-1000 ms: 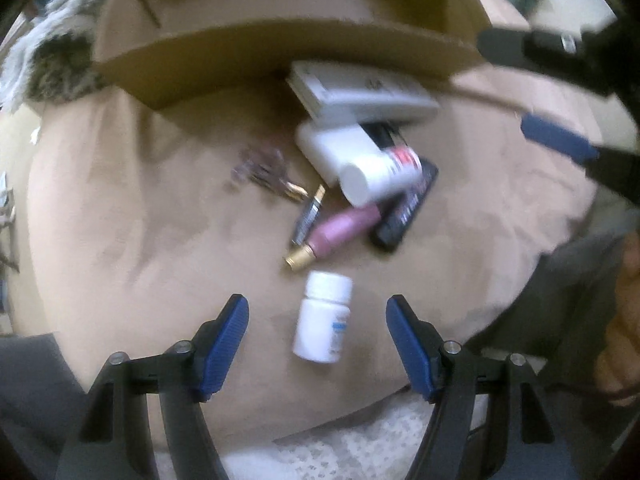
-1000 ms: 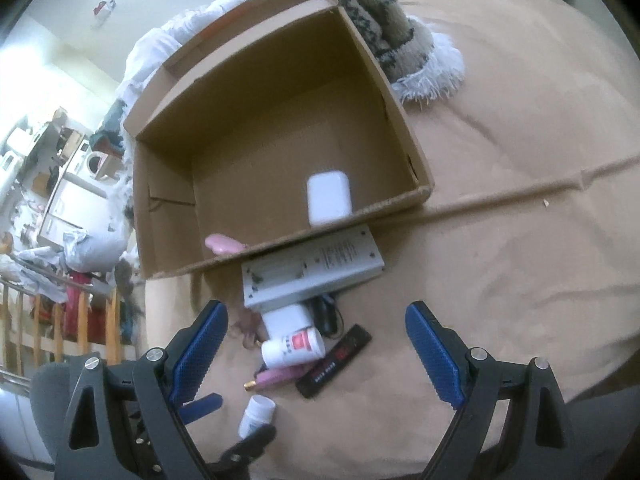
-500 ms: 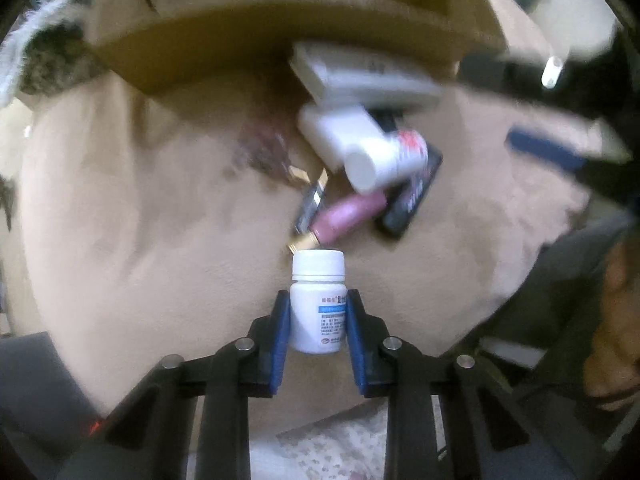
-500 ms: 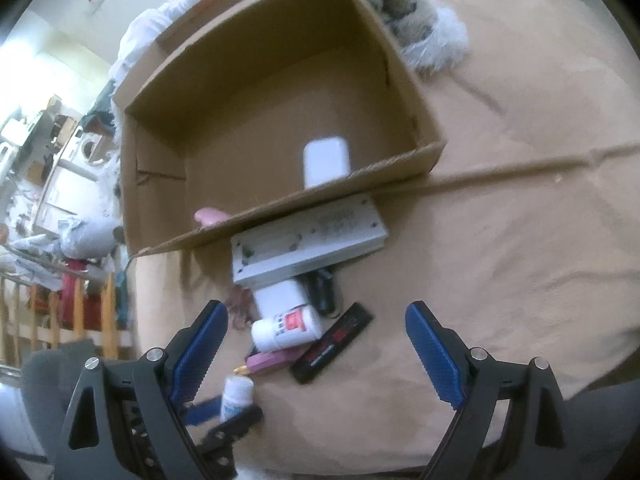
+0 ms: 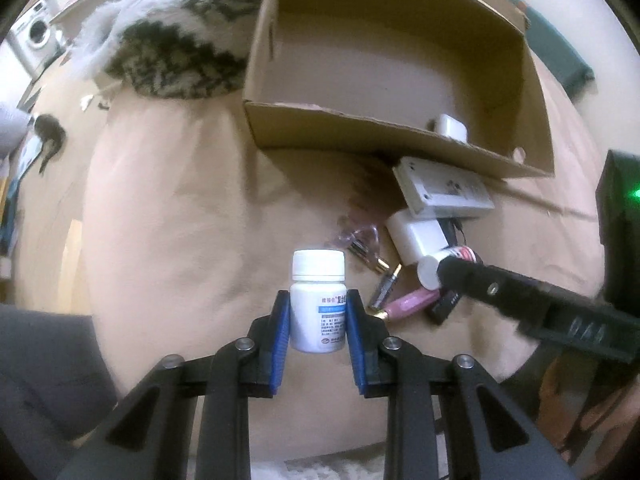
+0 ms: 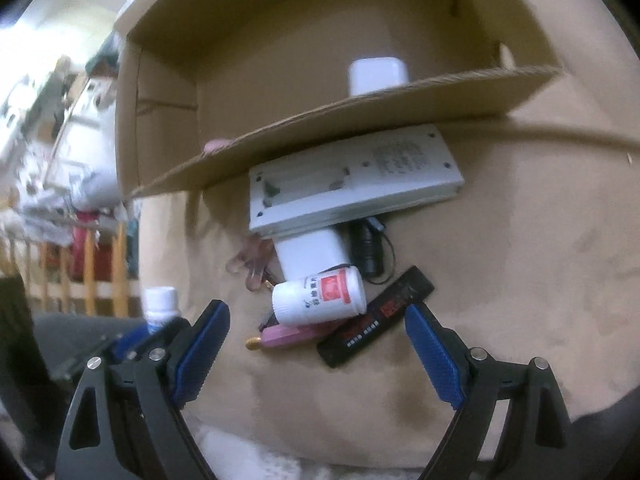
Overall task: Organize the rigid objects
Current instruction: 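Grasp a white pill bottle with the left tool while the right tool grasps another pill bottle, then carry both pill bottles into the box, set them down, open both tools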
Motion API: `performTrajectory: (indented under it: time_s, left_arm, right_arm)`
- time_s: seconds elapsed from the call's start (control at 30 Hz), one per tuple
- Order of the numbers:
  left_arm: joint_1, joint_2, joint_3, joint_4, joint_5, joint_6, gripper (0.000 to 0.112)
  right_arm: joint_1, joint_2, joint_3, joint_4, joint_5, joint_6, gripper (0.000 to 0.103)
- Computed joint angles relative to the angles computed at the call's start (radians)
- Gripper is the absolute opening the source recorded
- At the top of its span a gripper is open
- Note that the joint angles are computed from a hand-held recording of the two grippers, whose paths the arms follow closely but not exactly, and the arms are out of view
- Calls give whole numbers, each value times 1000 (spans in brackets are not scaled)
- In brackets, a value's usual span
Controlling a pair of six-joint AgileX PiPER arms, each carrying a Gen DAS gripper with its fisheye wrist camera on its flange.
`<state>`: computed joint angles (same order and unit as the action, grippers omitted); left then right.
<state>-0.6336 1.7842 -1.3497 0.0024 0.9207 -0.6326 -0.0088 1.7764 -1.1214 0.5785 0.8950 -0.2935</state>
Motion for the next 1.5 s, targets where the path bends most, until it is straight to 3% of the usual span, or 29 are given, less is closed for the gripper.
performTrajectory:
  time_s: [0.1,0.37,0.47,1.17,1.5]
  left_arm:
    - [28,-5,4,-1,3,9,24]
    - [23,41,-37,27,5,-27,24]
    - [23,44,-43,39,11,-40,24]
    - [-24,-2,-53,202,33,-141,24]
    - [13,34,-261,205,110,-68,24]
  right_arm:
    - [52,3,-12,-62,-30,25,94]
    - [141,2,-21,-180,-74,57,75]
    - [149,-3,-15,-212,-81,64,50]
    - [38,-184,58,-103,-71,-26,49]
    - [-60,-182,-100,-6,0,-77,49]
